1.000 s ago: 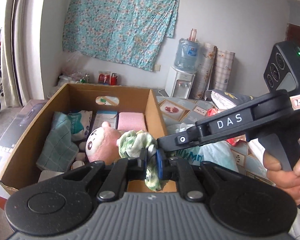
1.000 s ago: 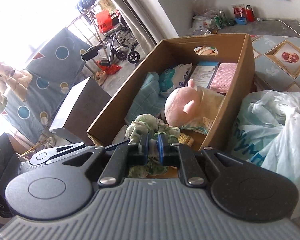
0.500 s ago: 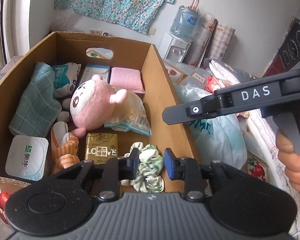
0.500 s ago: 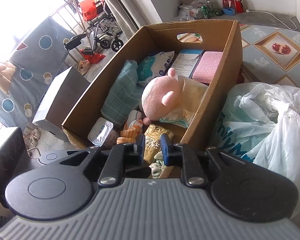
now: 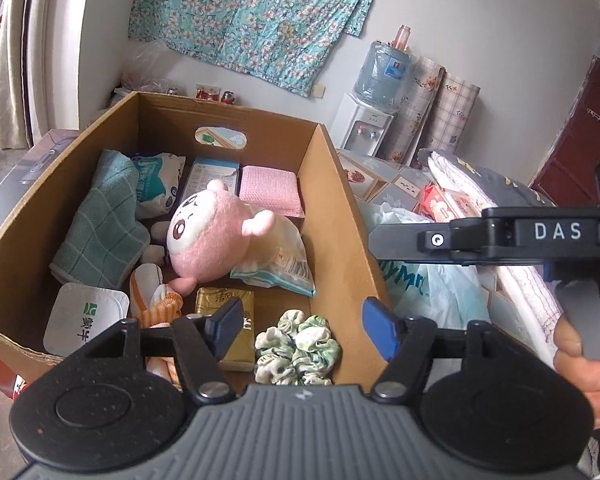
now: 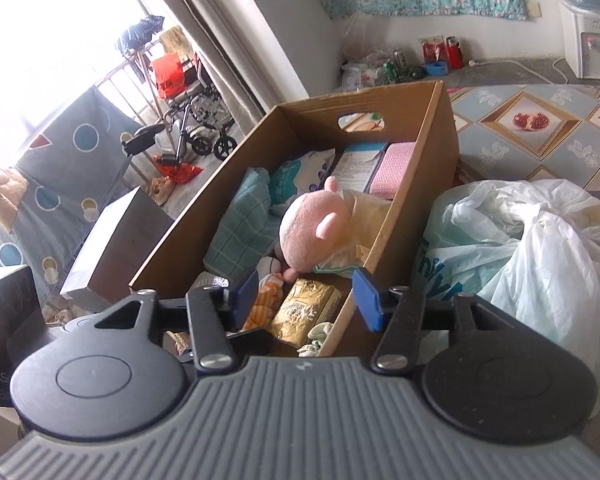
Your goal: Organize soft objects
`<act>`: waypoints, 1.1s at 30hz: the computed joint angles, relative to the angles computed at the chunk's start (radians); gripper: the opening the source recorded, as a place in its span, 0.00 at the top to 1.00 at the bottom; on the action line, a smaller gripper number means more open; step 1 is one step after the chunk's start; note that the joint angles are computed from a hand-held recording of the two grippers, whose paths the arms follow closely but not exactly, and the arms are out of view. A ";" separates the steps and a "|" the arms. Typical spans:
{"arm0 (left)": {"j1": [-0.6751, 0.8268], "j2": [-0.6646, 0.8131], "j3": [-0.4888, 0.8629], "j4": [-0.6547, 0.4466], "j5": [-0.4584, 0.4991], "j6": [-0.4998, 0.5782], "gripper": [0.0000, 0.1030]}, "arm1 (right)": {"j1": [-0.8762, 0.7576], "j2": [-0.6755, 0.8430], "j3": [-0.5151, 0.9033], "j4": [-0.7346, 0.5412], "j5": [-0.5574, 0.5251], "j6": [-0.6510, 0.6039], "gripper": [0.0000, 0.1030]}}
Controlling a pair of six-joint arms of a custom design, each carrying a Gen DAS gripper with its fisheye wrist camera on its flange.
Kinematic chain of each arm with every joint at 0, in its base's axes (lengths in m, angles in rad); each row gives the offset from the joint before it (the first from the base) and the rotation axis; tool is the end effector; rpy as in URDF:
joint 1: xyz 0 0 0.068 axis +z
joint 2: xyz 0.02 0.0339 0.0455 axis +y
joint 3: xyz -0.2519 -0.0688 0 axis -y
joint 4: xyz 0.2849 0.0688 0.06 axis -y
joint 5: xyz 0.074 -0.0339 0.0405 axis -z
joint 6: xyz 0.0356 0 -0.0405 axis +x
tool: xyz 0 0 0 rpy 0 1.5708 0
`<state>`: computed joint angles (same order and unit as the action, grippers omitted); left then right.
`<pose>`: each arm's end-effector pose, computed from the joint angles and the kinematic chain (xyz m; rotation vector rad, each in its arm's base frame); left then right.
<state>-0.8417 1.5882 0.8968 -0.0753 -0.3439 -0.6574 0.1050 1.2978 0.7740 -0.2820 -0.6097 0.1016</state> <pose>0.2485 -0.2601 0.1553 0.0426 2.3109 -0.3747 0.2965 0.0517 0.1911 -0.2976 2.3193 0.8223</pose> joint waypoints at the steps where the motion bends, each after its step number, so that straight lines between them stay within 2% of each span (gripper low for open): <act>1: -0.007 -0.012 -0.003 -0.004 -0.014 0.001 0.27 | -0.003 -0.030 -0.024 0.021 0.009 0.014 0.42; 3: -0.028 -0.032 0.001 -0.026 -0.061 -0.001 0.16 | -0.011 -0.086 -0.069 0.051 0.022 0.033 0.28; 6: -0.058 -0.061 0.005 -0.068 -0.134 -0.007 0.10 | -0.010 -0.179 -0.134 0.073 0.065 0.037 0.20; 9: -0.080 -0.085 0.016 -0.126 -0.191 -0.032 0.03 | -0.003 -0.262 -0.181 0.068 0.109 0.048 0.18; 11: -0.092 -0.099 0.024 -0.169 -0.226 -0.055 0.01 | 0.000 -0.320 -0.213 0.056 0.131 0.055 0.15; 15: -0.116 -0.116 0.040 -0.256 -0.285 -0.076 0.00 | 0.037 -0.457 -0.283 0.021 0.219 0.049 0.01; 19: -0.135 -0.129 0.051 -0.318 -0.295 -0.092 0.00 | 0.086 -0.577 -0.340 -0.037 0.289 0.045 0.01; 25: -0.169 -0.144 0.057 -0.393 -0.311 -0.146 0.00 | 0.124 -0.676 -0.371 -0.122 0.363 0.055 0.01; 29: -0.200 -0.155 0.056 -0.440 -0.355 -0.179 0.00 | 0.154 -0.728 -0.376 -0.170 0.419 0.033 0.01; 33: -0.229 -0.138 0.078 -0.505 -0.415 -0.239 0.00 | 0.195 -0.769 -0.377 -0.210 0.478 0.062 0.01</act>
<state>-1.0706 1.4504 0.9746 -0.5799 -0.7589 -0.8966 0.2999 0.5291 0.3966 -0.4920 -0.1320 0.1634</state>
